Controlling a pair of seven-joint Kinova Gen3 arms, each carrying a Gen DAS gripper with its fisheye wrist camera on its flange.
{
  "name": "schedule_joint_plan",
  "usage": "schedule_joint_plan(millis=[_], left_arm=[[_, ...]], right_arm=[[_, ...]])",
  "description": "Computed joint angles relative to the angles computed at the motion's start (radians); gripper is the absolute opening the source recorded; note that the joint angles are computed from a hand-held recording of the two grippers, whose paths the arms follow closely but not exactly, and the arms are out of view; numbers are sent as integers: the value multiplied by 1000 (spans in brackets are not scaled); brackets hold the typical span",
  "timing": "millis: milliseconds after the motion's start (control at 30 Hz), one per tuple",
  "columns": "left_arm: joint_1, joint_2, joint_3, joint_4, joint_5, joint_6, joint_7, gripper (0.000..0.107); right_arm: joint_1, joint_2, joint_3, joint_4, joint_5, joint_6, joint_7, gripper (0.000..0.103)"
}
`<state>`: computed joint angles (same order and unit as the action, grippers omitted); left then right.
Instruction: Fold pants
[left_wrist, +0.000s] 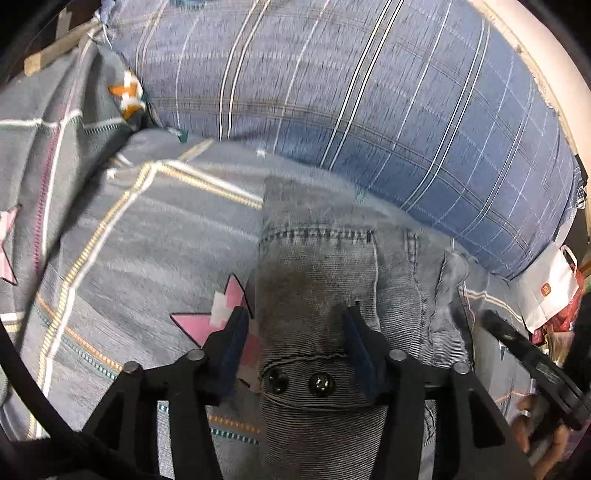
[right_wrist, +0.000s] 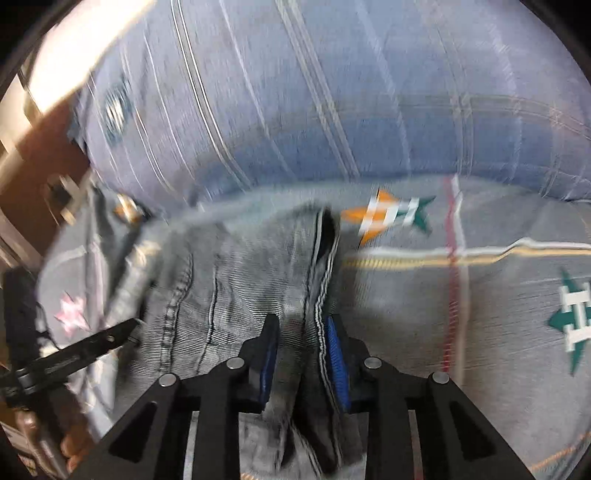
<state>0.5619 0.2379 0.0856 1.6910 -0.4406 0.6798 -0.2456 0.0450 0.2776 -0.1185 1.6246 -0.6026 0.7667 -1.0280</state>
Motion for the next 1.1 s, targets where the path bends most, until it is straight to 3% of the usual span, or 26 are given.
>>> schedule_joint_plan(millis=[33, 67, 100, 167, 233, 300, 433, 500, 567, 633, 733, 833, 900, 1000, 1100], left_arm=[[-1, 18, 14, -23, -12, 32, 0, 63], [-19, 33, 41, -36, -7, 47, -17, 63], [-23, 52, 48, -54, 8, 64, -42, 63], [14, 70, 16, -74, -7, 89, -43, 63], [59, 75, -13, -85, -32, 114, -25, 63], [83, 85, -21, -95, -63, 135, -4, 63], [80, 90, -19, -98, -62, 139, -2, 63], [80, 92, -19, -99, -60, 140, 0, 63], [95, 101, -23, -109, -78, 159, 11, 63], [119, 116, -29, -126, -109, 190, 24, 62], [144, 133, -30, -152, -146, 236, 22, 63], [153, 144, -31, -157, -161, 248, 26, 67], [161, 159, -34, -170, -171, 273, 28, 72], [159, 168, -28, -187, -164, 296, 3, 72], [175, 180, -33, -207, -172, 329, 1, 72]], right_arm=[[8, -35, 6, 29, -36, -17, 41, 55], [34, -58, -4, 53, -77, -18, 81, 68], [76, -68, -32, 68, -118, -3, 119, 76], [112, -88, -36, 105, -199, 38, 175, 76], [91, -108, 12, 144, -247, 81, 209, 69], [95, -119, 9, 170, -257, 96, 225, 57], [-34, -106, 76, 173, -121, 79, 97, 39], [-66, -73, 109, 148, -62, 106, 18, 38], [-32, -69, 68, 148, -46, 101, -10, 34], [-31, -81, 41, 154, -26, 81, 0, 18], [-132, -119, 72, 182, 84, 7, -55, 8], [-118, -248, 32, 239, 124, -95, -41, 8], [-120, -293, 3, 244, 194, -107, -92, 8], [-209, -221, 70, 221, 313, -58, -193, 7], [-179, -112, 47, 167, 333, 27, -235, 7]])
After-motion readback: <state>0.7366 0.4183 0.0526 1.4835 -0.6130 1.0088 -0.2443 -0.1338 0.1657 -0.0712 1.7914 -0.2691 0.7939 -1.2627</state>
